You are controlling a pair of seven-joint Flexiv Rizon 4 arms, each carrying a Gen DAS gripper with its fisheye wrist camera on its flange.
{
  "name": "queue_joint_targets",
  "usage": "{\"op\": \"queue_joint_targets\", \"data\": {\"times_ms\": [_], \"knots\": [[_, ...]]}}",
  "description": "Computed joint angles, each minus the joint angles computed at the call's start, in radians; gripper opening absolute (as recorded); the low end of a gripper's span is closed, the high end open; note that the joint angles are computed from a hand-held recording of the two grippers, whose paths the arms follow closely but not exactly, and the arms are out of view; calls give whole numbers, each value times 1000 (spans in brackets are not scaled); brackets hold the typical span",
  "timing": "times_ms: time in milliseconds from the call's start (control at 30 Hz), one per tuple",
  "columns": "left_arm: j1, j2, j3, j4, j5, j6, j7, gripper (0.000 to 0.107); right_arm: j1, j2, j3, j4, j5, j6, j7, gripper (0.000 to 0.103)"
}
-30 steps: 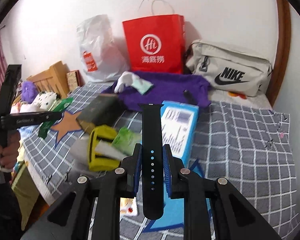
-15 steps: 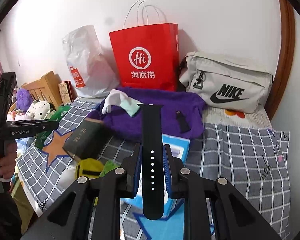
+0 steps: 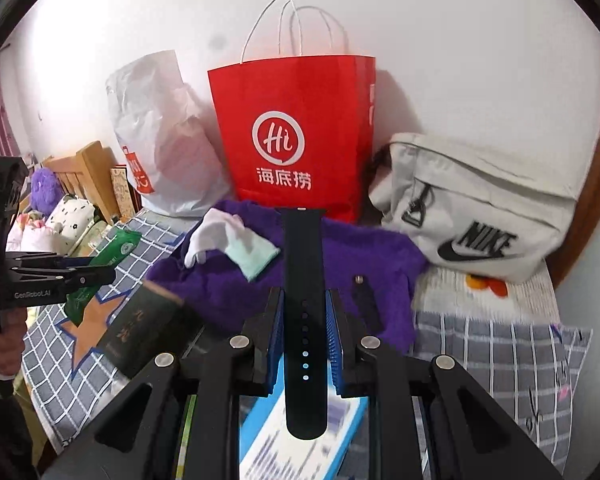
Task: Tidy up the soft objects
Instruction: 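Carry the green packet with the left tool while the right tool carries the strap toward the towel, then drop the packet onto the glove with the left tool while the right tool releases the strap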
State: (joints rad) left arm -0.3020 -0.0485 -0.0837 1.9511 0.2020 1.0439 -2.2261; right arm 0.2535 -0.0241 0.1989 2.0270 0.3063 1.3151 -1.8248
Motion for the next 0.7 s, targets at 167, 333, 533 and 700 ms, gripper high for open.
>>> {"op": "queue_joint_targets", "data": {"times_ms": [167,333,533,700], "knots": [[13,-74,5,-63,-23,6,37,33,-15,-91,4,-123,57,-61,-65,20],[11,-163,15,-124,-64,19,91,33,-50,-175,27,-194,70,-96,-86,20],[13,-247,32,-160,-142,46,150,33,-79,-266,36,-238,34,-160,-68,20],[6,-295,54,-190,-162,44,164,33,-97,-315,42,-259,-7,-187,-49,20]]}}
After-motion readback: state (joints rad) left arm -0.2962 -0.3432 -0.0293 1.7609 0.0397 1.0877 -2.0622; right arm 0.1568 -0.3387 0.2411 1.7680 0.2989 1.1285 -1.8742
